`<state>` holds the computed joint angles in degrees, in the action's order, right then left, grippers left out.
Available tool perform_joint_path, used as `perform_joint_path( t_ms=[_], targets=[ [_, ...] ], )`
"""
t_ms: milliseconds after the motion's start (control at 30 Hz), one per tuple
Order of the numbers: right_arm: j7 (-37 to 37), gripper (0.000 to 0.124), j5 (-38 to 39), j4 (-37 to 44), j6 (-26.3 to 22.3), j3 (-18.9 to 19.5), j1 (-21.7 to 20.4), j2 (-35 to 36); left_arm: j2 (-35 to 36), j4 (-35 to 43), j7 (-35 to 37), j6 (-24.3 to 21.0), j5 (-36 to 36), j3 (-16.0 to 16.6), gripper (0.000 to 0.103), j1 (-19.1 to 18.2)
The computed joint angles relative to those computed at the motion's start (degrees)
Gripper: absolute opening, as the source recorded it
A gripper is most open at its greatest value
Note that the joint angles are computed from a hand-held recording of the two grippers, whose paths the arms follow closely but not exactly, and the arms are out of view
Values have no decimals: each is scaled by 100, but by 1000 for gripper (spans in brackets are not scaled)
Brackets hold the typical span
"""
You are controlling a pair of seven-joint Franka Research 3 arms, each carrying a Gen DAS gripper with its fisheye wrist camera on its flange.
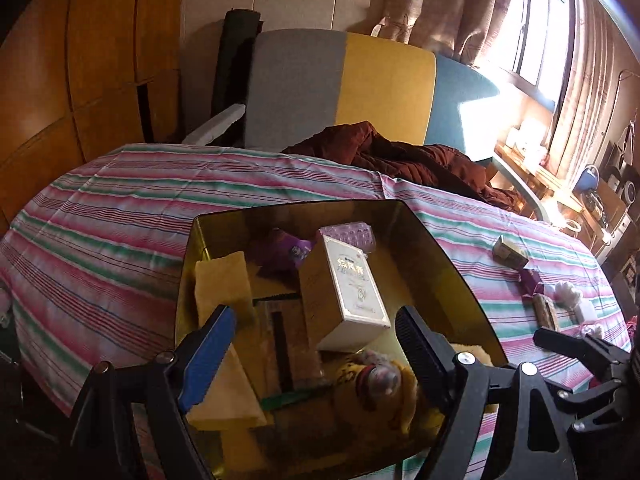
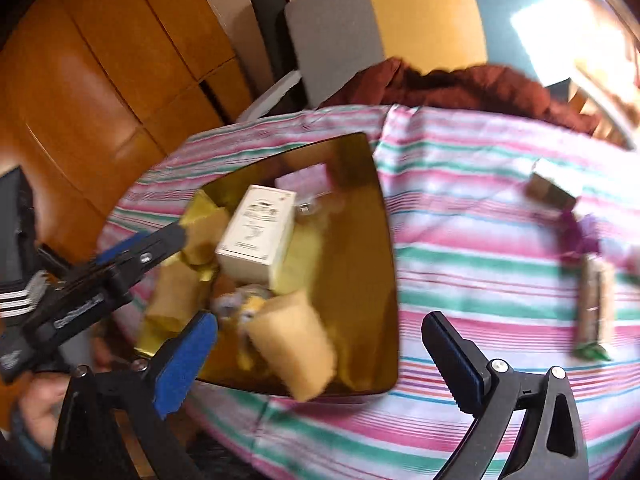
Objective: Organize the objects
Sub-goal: 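Carry the roller and sponge over the gold tray and open both tools, then move both tools back from the tray to the remaining items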
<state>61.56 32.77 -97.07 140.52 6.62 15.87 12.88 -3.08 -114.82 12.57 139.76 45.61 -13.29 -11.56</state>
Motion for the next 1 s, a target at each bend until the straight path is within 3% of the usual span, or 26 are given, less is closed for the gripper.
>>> perform_joint_path(
  t_ms=[233, 433, 767, 1000],
  targets=[
    [410, 103, -646, -583, 1103, -101, 203, -276, -144, -94, -105, -360, 104, -100, 84, -77],
    [700, 103, -1035, -885, 1692, -142, 238, -472, -143, -57, -59, -430, 166, -149, 84, -139],
    [1418, 103, -1992, -1167, 2340, -305, 266, -604, -77, 1, 129, -174, 24, -143, 84, -210],
    [1524, 103, -2131, -1191, 2247, -299, 164, -571, -40, -58, 172, 136, -228, -105, 84, -195]
  ],
)
